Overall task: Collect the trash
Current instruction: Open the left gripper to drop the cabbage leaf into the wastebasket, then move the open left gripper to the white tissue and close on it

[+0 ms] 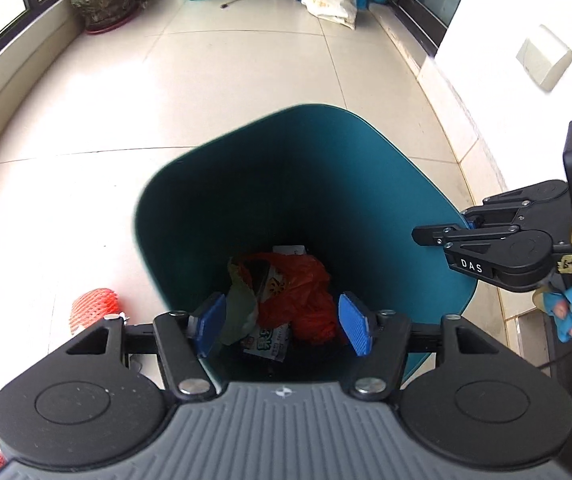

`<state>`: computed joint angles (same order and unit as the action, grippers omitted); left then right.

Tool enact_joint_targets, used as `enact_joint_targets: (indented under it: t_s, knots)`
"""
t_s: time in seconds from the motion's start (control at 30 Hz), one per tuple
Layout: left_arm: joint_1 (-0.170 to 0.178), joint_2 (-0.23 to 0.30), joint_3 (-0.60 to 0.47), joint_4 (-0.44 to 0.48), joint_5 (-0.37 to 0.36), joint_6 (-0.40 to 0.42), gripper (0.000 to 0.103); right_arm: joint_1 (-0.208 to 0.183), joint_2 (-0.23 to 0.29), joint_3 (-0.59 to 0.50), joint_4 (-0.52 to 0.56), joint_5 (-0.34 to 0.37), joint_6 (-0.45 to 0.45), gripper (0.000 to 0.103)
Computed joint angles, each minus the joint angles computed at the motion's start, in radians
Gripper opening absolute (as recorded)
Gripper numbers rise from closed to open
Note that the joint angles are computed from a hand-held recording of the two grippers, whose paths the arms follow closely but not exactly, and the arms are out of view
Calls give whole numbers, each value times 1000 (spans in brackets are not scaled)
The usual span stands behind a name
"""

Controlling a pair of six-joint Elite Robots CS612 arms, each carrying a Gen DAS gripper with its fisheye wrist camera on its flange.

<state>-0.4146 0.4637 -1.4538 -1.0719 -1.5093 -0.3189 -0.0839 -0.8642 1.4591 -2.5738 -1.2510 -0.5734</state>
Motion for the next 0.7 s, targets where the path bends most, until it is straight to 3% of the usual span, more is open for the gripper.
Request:
enact_joint_targets:
  t_s: [0.17,0.4,0.7]
  knots:
    - [25,0,-55,-3,20,-21,63,0,0,1,-1,-1,3,7]
    - [75,40,-152,1,48,-91,83,1,0,1,-1,-3,3,7]
    - [125,108,-171,89,129,-201,83,4,1,0,-4,-15,3,7]
